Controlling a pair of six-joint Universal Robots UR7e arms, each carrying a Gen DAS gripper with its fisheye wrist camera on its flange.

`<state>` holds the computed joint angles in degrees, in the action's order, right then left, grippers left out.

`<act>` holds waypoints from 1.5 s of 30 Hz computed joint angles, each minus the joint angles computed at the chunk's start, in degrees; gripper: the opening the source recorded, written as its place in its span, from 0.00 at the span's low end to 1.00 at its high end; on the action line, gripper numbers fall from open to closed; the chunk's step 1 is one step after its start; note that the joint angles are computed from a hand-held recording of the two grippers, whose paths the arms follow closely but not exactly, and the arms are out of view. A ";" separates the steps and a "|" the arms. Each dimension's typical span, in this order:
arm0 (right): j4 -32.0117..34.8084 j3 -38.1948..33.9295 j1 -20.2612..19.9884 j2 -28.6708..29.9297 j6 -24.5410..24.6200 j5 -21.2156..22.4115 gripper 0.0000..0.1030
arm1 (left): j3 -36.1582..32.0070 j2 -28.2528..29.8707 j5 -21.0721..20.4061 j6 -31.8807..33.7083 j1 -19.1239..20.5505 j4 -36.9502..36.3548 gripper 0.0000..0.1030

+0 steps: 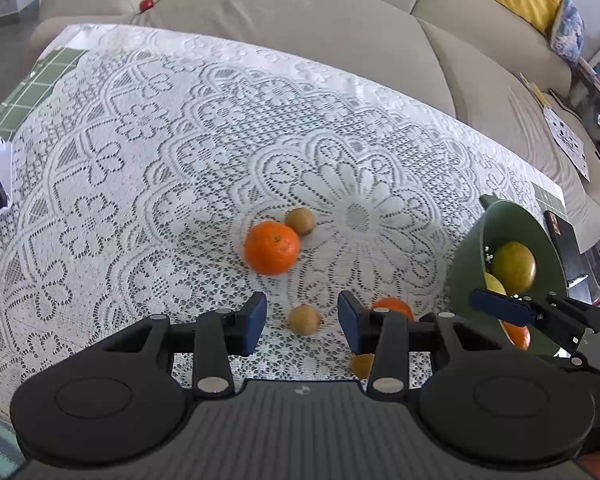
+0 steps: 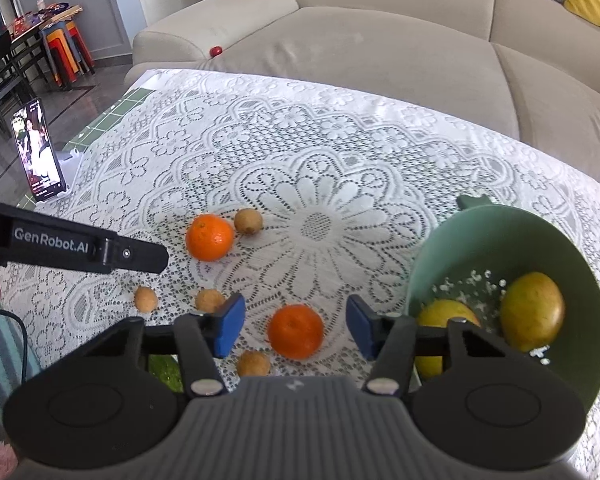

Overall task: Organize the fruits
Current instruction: 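Move both tools toward the loose mandarins on the tablecloth, then grasp a mandarin with the left tool while the right tool grasps another mandarin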

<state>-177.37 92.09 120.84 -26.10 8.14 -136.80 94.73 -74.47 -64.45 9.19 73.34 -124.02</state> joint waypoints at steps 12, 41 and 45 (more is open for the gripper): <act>4.87 -4.78 -2.80 2.71 0.50 2.72 0.40 | -1.45 4.49 1.24 3.41 1.82 -4.80 0.47; 13.35 -7.78 -4.40 5.06 0.31 0.68 0.41 | -3.82 10.54 3.50 7.55 3.09 -7.22 0.54; 13.39 -7.62 -4.69 4.98 1.03 1.34 0.41 | -3.62 10.57 3.93 8.11 2.87 -7.21 0.51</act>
<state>-163.98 84.47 116.14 -21.12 9.17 -135.46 91.12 -63.89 -60.52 17.31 76.21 -131.23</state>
